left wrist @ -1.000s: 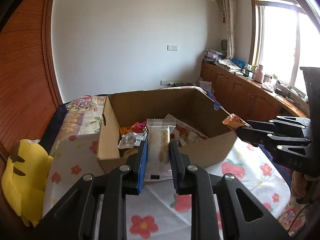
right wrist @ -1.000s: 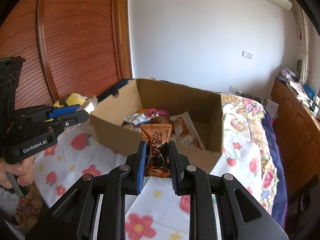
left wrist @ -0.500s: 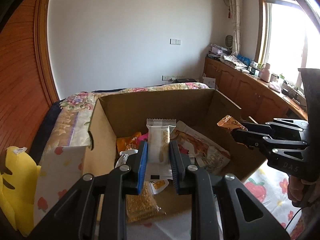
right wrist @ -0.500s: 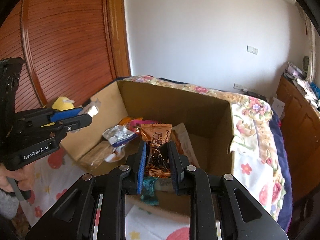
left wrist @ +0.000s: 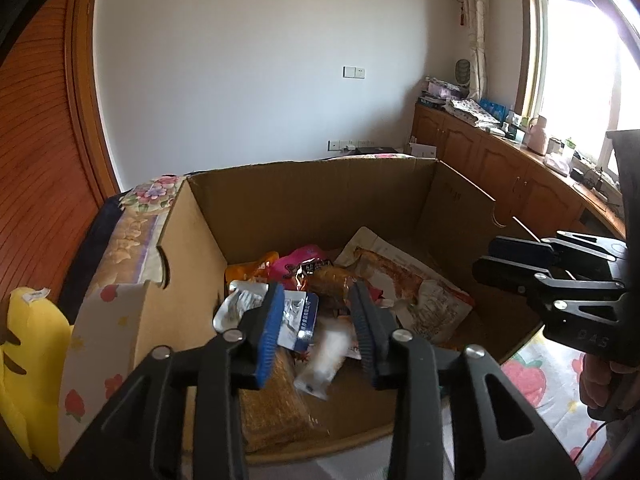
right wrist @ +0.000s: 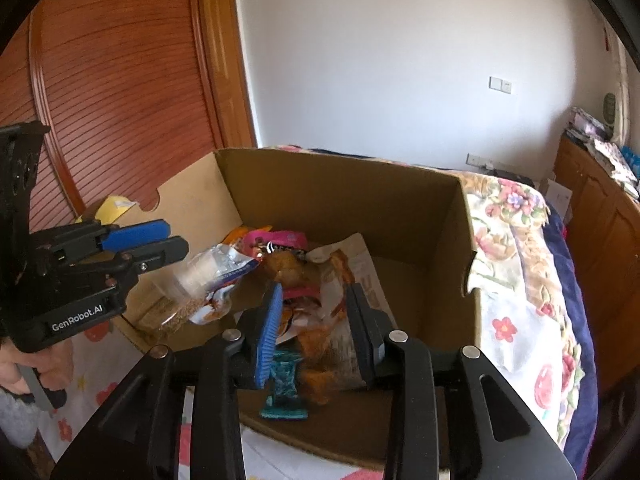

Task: Organize snacks

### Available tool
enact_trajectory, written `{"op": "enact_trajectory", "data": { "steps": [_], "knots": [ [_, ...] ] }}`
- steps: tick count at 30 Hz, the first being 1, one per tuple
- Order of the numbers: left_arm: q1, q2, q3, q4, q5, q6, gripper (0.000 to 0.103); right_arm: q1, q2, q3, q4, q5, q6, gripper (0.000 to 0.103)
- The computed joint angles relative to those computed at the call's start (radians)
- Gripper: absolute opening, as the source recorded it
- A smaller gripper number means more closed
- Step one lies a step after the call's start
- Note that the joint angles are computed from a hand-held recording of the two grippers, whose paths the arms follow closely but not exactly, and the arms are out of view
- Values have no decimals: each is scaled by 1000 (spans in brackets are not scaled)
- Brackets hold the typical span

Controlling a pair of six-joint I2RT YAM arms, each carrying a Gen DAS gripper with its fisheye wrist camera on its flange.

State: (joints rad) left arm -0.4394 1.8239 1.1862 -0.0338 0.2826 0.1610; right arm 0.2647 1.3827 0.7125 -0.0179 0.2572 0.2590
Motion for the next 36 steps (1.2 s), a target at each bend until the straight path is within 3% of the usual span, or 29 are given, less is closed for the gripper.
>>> {"op": "enact_trajectory", "data": {
  "steps": [6,14,21,30,36],
  "knots": [
    [11,-164,-132,7,-7,2,36,79,-100,-24,-75,68,49,33],
    [39,-445,-321,-56,2,27,36,364,-297,-47,-290,312,233,33],
    [47,-670,-448,-131,6,35,37,610,-353,-20,-491,509,440,34],
    [78,-975,-592,-262,29,33,38,903,-315,24,-782,703,849,37],
    [101,-1163,-644,-377,31,46,45,1104,-173,109,-1086,789,1275,44]
  ]
}}
